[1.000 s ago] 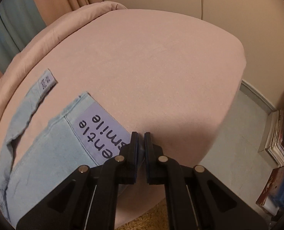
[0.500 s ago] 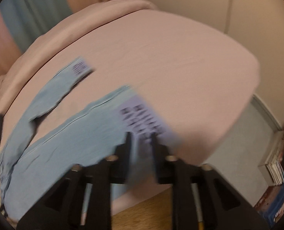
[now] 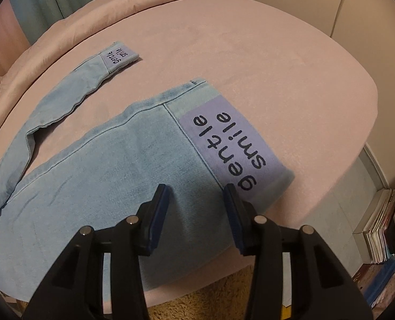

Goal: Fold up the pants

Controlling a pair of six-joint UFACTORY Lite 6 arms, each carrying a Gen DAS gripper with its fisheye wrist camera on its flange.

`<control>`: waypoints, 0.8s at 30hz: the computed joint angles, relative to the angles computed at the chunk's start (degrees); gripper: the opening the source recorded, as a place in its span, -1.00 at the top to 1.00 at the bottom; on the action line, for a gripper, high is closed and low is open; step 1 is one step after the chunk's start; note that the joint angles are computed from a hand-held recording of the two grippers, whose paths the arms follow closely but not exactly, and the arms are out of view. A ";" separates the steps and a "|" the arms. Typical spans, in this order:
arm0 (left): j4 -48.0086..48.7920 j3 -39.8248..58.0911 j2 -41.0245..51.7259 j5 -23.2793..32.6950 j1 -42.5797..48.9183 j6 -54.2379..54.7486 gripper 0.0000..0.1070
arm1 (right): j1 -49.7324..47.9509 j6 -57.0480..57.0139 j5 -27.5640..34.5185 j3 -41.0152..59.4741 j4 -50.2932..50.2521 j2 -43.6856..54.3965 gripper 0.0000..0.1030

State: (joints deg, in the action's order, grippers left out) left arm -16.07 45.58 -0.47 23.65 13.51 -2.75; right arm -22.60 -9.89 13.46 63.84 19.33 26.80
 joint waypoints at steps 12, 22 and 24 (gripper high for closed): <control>-8.74 -3.21 -7.13 0.81 3.36 8.12 -0.74 | 2.45 12.51 -0.33 -0.20 -11.72 -0.58 -0.06; -13.03 -1.64 -7.25 -3.87 -2.84 7.94 -0.37 | 2.82 17.52 -0.26 -0.40 -16.09 -2.73 -0.10; -15.07 1.06 -2.79 -4.29 -6.98 9.27 -0.10 | 2.16 21.02 0.44 -0.30 -19.12 -2.26 -0.10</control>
State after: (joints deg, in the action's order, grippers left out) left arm -31.15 46.64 -3.26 19.36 6.53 6.52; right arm -20.44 11.13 13.91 63.55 0.21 24.54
